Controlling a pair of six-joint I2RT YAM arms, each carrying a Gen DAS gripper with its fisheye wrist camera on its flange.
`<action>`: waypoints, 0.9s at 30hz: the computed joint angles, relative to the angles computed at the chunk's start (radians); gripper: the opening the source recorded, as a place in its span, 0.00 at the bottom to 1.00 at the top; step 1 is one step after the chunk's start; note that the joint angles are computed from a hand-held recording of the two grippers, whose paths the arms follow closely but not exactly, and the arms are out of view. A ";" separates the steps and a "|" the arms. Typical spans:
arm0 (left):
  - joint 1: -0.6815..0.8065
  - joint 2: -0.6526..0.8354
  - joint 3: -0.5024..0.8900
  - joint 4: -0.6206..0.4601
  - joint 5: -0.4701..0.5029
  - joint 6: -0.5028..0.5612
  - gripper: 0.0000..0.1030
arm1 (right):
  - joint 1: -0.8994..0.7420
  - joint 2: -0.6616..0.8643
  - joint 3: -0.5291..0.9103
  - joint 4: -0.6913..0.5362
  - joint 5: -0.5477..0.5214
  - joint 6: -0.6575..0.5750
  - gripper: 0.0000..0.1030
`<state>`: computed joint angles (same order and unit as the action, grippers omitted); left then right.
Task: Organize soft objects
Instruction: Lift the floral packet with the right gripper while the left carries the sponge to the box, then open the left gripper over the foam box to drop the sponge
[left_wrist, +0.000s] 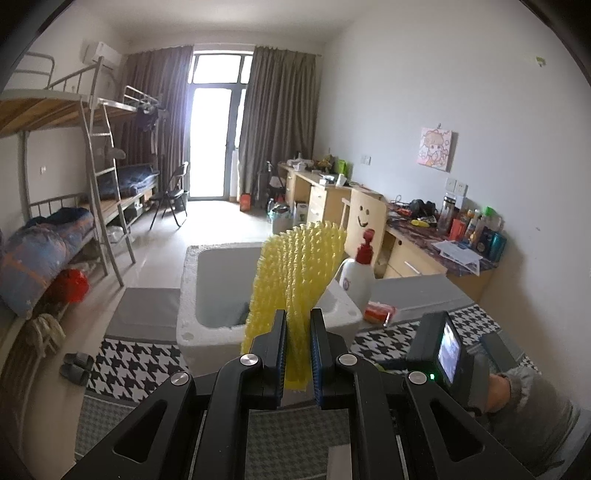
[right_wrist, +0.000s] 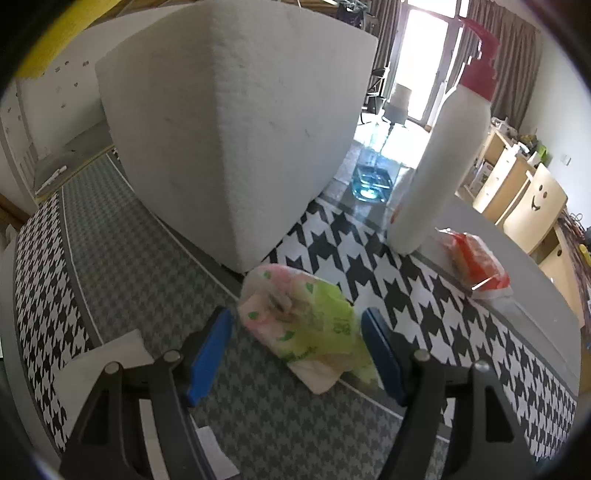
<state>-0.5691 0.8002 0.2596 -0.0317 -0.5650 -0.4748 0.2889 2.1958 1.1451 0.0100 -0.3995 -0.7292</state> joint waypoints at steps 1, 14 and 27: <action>0.017 0.011 0.008 0.002 0.013 0.005 0.12 | 0.001 0.006 0.010 -0.006 0.003 0.001 0.74; 0.177 0.142 0.060 0.088 0.132 0.073 0.12 | 0.000 0.083 0.133 -0.095 0.007 0.022 0.59; 0.306 0.297 0.123 0.139 0.252 0.097 0.12 | 0.007 0.013 0.031 -0.044 0.009 0.009 0.39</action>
<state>-0.2634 1.0973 0.3827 0.1069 -0.3134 -0.3781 0.2954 2.2092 1.1758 -0.0336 -0.3904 -0.7198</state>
